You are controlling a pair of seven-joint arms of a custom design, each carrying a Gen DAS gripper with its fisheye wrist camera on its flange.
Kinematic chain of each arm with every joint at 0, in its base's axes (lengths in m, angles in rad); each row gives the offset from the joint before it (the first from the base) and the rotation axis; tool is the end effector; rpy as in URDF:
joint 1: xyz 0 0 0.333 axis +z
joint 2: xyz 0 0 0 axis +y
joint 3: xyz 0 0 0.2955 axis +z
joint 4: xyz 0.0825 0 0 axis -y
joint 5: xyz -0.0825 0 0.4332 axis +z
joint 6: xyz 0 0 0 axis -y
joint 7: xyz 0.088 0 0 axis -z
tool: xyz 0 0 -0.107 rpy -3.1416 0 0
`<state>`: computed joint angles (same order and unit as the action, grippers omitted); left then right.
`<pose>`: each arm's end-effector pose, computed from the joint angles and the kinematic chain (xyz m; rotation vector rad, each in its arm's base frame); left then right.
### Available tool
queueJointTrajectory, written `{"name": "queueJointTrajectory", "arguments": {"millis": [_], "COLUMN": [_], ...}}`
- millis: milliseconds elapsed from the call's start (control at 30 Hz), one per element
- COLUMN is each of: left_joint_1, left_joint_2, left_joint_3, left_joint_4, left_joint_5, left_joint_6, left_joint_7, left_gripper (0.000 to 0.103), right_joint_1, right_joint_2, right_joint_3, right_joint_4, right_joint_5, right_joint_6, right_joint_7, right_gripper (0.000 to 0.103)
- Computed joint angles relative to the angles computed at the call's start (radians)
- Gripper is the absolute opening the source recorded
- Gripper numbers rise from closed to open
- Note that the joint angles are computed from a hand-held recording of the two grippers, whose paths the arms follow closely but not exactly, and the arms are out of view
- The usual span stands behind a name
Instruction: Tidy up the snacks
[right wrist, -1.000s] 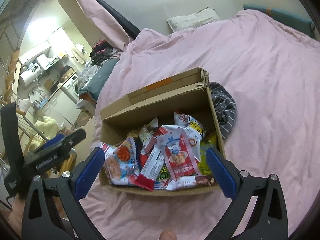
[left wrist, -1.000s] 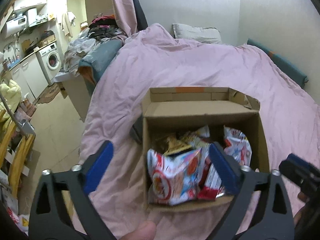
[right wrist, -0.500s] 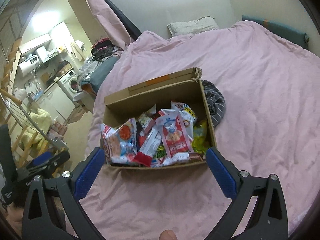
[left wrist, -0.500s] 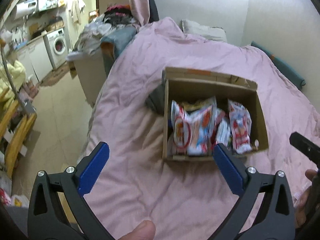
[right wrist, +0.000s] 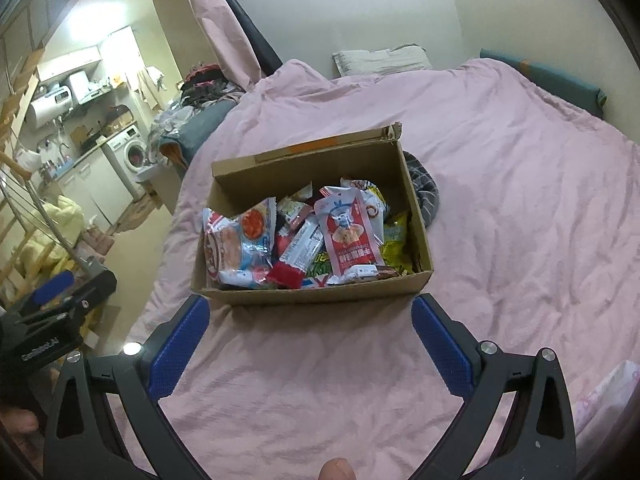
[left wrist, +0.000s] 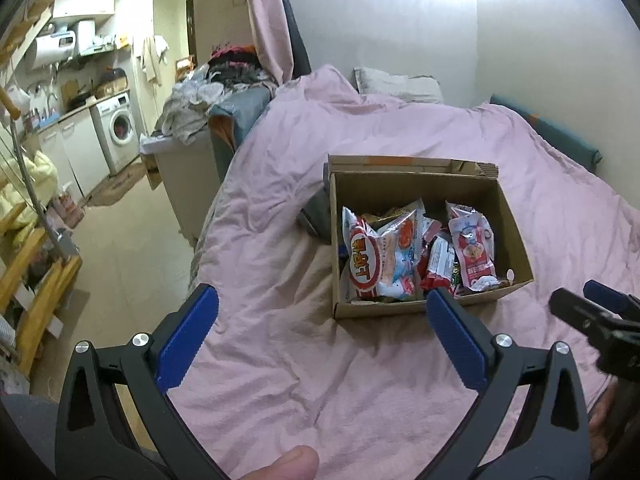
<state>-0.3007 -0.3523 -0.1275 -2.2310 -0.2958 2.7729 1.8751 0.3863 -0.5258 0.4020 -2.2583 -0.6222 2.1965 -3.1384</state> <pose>0.5045 -0.2238 0.5848 -1.2474 2.1524 -1.0467 0.3516 0.3571 0.5737 -1.2016 2.0776 -0.7315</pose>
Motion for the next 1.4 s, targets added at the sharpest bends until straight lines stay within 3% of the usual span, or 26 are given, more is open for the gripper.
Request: {"name": "queueJointTrajectory", "arguments": {"millis": [467,1400], "left_joint_1": [-0.003,0.007], "left_joint_2": [0.007,0.007], "left_joint_3": [-0.009,-0.013], "left_joint_4": [0.001,0.005], "left_joint_5": [-0.001,-0.001], "left_joint_6": [-0.062,-0.079], "left_joint_7": [-0.009,-0.032], "left_gripper": [0.103,0.103], "right_joint_1": [0.017,0.019], "right_joint_2": [0.053,0.045], "right_joint_3": [-0.011,-0.016], "right_joint_4": [0.036,0.029], "right_joint_5": [-0.025,-0.016], "right_joint_6": [-0.043,-0.045], "right_joint_7": [0.002,0.006], "right_gripper": [0.103,0.103]}}
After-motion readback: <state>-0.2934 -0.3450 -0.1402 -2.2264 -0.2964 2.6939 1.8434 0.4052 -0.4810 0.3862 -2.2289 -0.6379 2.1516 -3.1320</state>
